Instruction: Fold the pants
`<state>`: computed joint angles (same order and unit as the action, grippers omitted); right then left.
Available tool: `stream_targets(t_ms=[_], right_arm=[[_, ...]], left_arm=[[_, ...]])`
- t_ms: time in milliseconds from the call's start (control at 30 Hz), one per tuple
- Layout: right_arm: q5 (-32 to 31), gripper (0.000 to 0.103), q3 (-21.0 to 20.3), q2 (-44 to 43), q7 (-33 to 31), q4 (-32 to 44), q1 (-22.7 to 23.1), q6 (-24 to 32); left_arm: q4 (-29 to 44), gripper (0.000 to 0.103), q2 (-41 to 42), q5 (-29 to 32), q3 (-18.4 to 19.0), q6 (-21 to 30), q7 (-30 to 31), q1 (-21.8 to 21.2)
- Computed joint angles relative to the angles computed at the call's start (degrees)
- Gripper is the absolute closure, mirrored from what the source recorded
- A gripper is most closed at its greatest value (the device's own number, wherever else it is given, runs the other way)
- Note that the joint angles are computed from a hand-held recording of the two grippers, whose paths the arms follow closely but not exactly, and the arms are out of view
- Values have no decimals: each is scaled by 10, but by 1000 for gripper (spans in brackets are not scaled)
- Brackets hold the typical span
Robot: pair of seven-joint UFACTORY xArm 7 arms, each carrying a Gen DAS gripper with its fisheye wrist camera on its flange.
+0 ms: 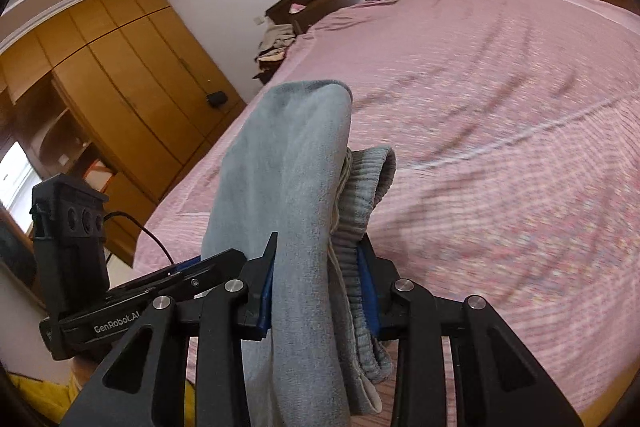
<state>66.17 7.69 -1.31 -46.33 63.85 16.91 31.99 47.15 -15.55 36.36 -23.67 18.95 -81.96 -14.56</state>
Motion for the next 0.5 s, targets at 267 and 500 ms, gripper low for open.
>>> stream_targets(t_ms=[267,500], right_arm=[[6,68,31,46,3,55,26,-12],[-22,68,67,115,34,124,45,-54]], left_arm=[[-68,66,-103,-72,31,30,73,5],[-119,66,-164,-142,69,23,172,28]])
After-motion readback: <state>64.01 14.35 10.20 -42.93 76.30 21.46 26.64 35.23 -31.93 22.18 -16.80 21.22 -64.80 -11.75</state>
